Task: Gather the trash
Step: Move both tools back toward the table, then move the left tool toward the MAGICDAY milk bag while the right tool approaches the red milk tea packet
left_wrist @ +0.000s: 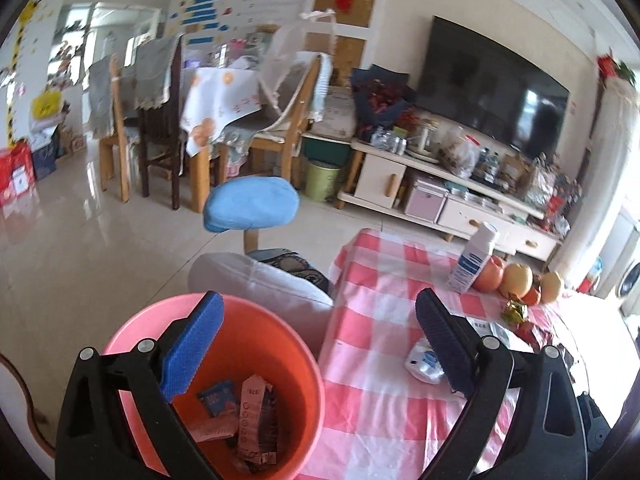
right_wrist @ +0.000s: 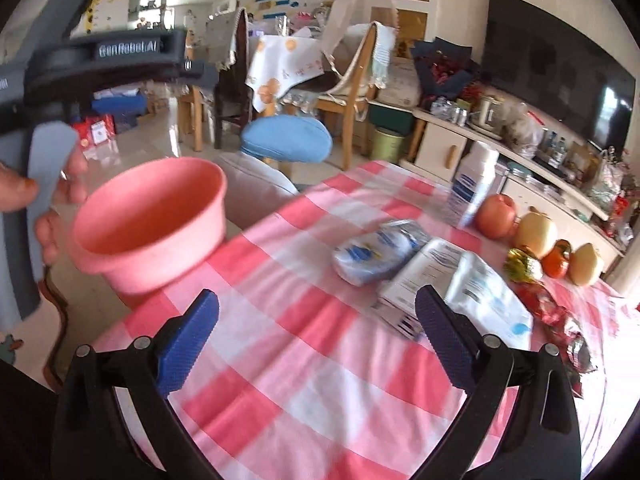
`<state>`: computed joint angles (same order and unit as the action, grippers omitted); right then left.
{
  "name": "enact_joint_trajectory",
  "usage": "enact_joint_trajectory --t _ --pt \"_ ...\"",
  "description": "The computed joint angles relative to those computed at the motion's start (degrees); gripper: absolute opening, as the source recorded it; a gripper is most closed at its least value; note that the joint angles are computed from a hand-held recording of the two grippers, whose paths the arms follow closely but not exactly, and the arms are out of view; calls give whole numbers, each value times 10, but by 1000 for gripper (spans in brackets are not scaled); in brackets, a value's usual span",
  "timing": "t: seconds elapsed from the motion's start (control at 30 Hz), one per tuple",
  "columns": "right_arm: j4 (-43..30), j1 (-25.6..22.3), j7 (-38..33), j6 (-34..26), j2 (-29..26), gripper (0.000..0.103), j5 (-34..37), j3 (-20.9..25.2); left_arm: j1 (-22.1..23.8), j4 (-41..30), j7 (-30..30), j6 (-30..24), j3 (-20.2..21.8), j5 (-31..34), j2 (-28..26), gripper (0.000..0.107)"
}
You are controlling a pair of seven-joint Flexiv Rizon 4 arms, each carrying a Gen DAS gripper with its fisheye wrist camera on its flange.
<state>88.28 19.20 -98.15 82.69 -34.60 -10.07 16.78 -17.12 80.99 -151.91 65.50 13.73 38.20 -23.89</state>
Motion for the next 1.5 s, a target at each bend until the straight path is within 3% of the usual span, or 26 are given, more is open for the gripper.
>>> enact_joint_trajectory --t 0.23,0.33,0.63,0.83,1.13,1.5 --pt "38 26 19 23 15 99 -41 -61 -11 -49 62 -49 -20 -5 -23 96" --pt "53 23 20 28 20 99 -55 -67 -11 -61 82 -56 -28 -22 -31 96" --pt "61 -15 8 13 23 99 -46 -38 -2 -95 146 -90 -52 -119 -62 96" --pt "58 -41 -11 2 26 99 -25 -19 -20 -123 160 -99 -41 -125 -81 96" --pt "64 -49 -15 13 30 99 -10 -28 -38 -179 185 -133 -36 -121 -109 96" --pt "35 -109 -52 -21 22 99 48 25 -50 -242 224 -172 -43 -132 -148 96"
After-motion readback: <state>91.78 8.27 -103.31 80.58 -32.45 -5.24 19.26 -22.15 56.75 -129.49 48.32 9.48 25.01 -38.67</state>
